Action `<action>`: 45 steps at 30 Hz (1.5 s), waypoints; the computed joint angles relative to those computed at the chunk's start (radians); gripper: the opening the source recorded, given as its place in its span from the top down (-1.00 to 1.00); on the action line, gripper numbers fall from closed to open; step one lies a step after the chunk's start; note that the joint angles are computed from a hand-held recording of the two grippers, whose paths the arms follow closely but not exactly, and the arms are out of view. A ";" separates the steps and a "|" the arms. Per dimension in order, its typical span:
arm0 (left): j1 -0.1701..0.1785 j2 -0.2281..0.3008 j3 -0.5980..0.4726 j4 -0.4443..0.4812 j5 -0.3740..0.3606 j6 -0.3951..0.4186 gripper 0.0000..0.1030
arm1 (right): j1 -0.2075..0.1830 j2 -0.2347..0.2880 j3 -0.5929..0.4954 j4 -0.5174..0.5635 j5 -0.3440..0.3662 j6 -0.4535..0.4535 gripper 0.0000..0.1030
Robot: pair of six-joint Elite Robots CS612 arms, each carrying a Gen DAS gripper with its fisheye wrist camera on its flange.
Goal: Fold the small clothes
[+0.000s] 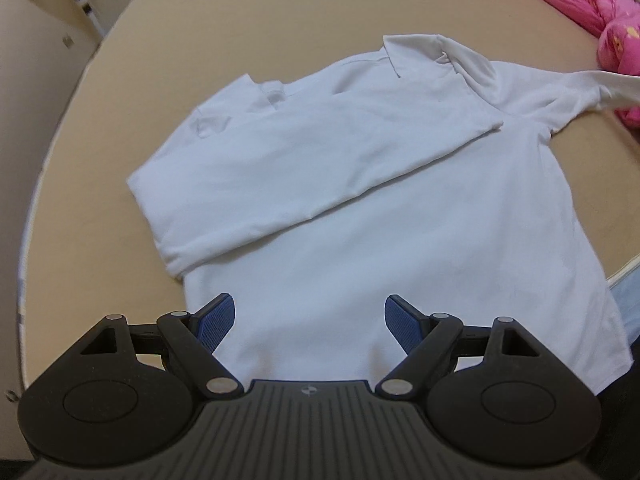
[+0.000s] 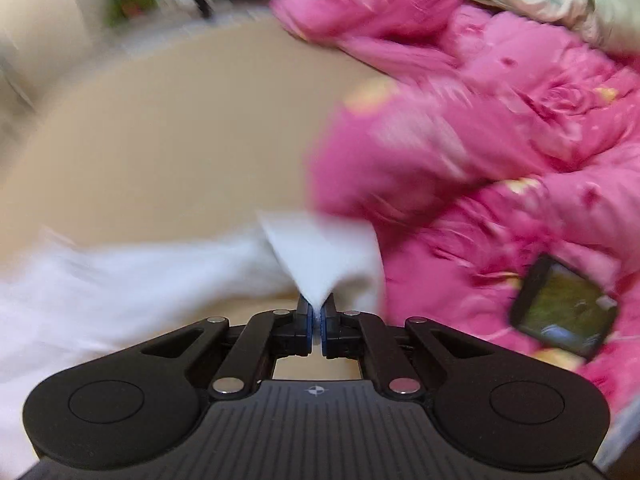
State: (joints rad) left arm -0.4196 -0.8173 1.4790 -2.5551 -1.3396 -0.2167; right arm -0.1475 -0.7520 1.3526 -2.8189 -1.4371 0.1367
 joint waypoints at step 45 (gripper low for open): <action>0.188 0.044 0.002 -0.260 -0.112 -0.264 -0.68 | 0.267 0.213 -0.436 0.336 -0.032 0.004 0.27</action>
